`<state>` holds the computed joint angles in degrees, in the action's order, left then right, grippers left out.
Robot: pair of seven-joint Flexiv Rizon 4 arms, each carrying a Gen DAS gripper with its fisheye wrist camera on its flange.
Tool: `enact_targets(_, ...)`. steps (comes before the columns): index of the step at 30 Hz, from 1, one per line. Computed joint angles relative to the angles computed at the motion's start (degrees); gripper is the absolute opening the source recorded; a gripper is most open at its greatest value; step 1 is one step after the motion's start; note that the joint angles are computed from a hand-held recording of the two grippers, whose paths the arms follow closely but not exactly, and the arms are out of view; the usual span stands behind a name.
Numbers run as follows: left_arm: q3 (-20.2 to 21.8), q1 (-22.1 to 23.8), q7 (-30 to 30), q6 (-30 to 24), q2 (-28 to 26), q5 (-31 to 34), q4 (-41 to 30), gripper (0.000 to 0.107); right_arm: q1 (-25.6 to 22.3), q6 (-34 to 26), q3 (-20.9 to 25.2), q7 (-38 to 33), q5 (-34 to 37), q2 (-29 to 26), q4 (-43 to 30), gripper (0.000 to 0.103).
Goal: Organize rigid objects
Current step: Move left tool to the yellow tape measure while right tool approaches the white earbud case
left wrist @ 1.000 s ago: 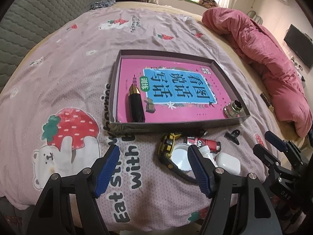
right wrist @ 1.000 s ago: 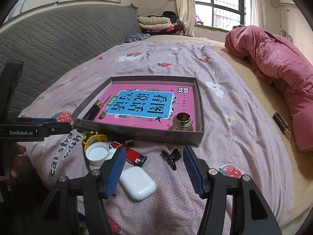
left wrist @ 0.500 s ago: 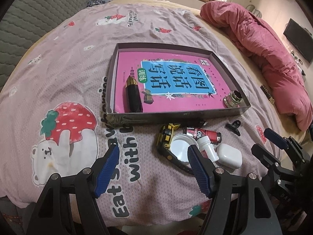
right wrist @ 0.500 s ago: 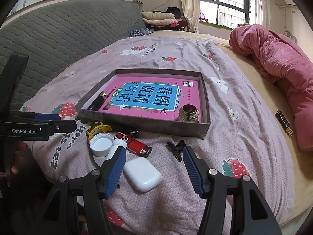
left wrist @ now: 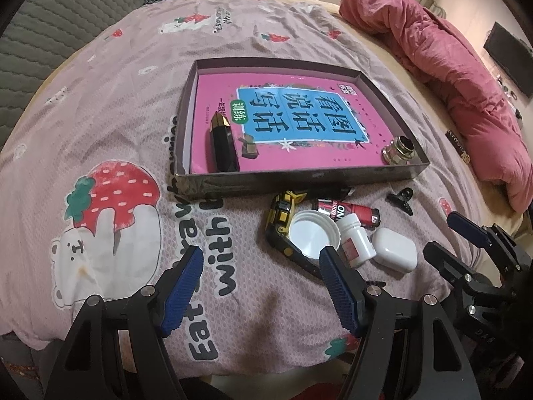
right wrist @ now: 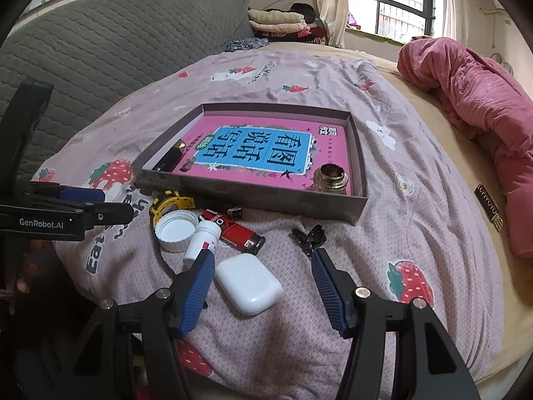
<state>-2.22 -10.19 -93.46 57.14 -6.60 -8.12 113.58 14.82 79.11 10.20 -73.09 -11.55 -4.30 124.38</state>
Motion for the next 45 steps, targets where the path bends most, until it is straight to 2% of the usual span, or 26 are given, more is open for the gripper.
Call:
enact_targets(12,0.16,0.28,-0.37,-0.29,-0.49,-0.45,0.27,0.074,0.23,-1.15,0.07,-0.78,0.12,-0.19,0.00,0.060)
enact_targets(17,0.38,0.43,-2.28,0.12,-1.65,0.55,-0.82,0.074,0.19,-1.22,0.21,-1.47,0.69,-0.70,-0.14,0.060)
enact_targets(24,0.26,0.10,-3.60,-0.35,-5.31,2.12,-4.82,0.074,0.35,-1.19,0.01,-0.90,0.28,-1.28,-0.22,0.060)
enact_targets(33,1.25,-0.67,-5.27,-4.06,-10.07,5.72,-11.02,0.074,0.19,-1.62,0.38,-1.57,1.85,-2.02,-0.78,0.060)
enact_targets(45,0.24,1.10,-0.05,-5.88,-12.32,0.99,-11.18,0.074,-0.10,-2.84,0.89,-4.13,4.50,-3.23,-1.99,0.060)
